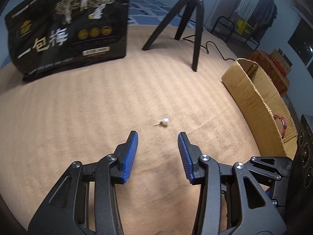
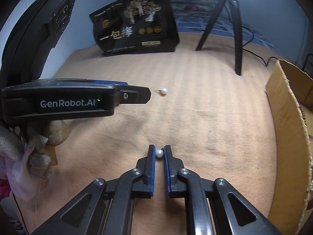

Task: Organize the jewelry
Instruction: 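Grasp one pearl earring with the right tool while the left tool grasps the other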

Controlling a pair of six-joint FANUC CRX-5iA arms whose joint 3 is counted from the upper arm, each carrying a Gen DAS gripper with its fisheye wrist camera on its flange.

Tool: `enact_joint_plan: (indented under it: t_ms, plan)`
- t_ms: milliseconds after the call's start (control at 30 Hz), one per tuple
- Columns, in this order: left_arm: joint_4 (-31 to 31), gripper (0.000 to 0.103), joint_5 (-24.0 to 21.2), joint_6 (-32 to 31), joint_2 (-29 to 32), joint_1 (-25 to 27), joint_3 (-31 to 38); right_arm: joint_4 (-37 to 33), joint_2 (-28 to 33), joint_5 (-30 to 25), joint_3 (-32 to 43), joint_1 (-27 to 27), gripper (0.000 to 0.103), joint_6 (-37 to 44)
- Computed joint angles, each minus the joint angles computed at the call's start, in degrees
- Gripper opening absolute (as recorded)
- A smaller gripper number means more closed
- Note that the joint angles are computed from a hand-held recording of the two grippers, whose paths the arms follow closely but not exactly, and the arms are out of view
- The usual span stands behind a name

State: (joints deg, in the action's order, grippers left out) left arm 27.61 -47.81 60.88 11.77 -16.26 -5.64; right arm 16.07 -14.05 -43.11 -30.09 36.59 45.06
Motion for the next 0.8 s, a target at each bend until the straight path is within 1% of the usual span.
enact_joint_plan:
  t_ms: [367,667,800]
  plan:
    - [-3.8,0.036,1.1,3.2,3.8,-2.6,4.4,0.3,-0.7,0.6,-0.9,-0.6,0.006,-0.9]
    - [-7.4,0.017,1.8,5.3,4.6,-3.5,5.7,1.0,-0.6,0.8,-1.1,-0.5,0.006,-1.3]
    - [-7.4,0.017,2.2,5.0,4.2,-3.3,5.2,1.8,-0.6,0.6,-1.3,-0.2,0.006,-2.0]
